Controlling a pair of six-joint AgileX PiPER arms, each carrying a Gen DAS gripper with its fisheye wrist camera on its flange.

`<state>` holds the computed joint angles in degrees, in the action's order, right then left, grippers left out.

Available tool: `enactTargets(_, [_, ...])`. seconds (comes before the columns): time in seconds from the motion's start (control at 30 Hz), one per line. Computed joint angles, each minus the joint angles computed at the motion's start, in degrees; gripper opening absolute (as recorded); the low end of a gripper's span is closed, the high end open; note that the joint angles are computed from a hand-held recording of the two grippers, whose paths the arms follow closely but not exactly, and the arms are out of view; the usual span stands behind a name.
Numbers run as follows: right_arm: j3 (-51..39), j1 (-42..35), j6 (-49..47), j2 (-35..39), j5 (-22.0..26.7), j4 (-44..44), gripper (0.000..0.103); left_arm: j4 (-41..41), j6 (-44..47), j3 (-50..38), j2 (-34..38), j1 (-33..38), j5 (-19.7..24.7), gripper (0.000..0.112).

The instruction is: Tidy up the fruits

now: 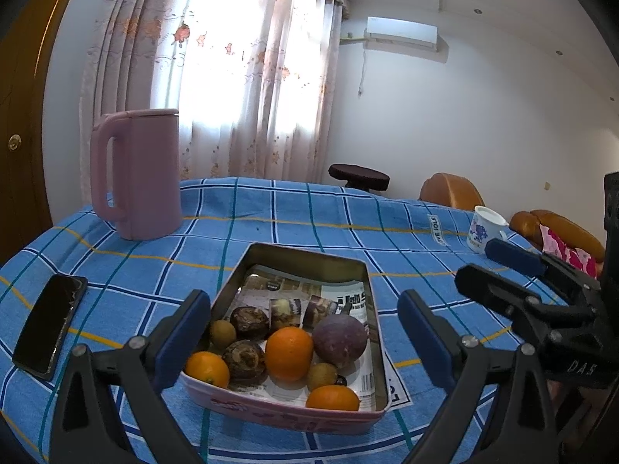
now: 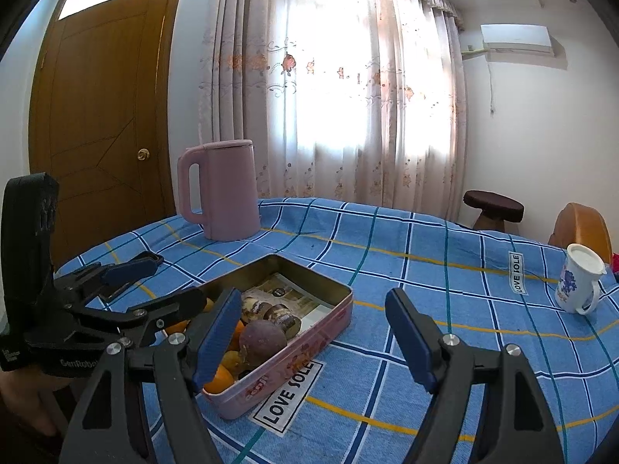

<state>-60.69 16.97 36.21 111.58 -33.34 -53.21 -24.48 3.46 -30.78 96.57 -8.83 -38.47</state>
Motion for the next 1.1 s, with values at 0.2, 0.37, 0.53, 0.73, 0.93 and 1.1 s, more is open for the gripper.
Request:
enactTargets(0.2, [0.75,-0.79,-0.30,-0.46,-0.90,0.60,0.078,-1.26,1.09,0.06,-0.19,-0.74,-0.16,0.103])
enactTargets(0.37, [1.19,-1.72,-0.57,-0.48,-1.54,1.39,0.078,-4.76,4.25,-0.44,-0.35,-2.03,0.38,0.103])
enactTargets(0.53, [1.86,-2.27,-1.96,-0.92,-2.08,2.79,0.078,-4.90,4.61,-0.48,-0.60,-2.41,0.32,0.103])
enactTargets(0.73, [2.91,-2.57,-4.37,-1.80,-2.63,4.73,0.078,-7.87,7.55,-0.50,-1.41,-3.52,-0.04,0.103])
enactTargets(0.93, [3.23,-2.67,-5.31,-2.03,-2.80,5.40,0.078,-10.75,10.50,-0.42,-2.16,-5.06,-1.05,0.103])
enactTargets(1.1, [2.86,-2.82,-5.68,-1.29,-2.44,5.79,0.079,-9.14,9.55,0.11,-2.26,-5.13,-1.66,0.103])
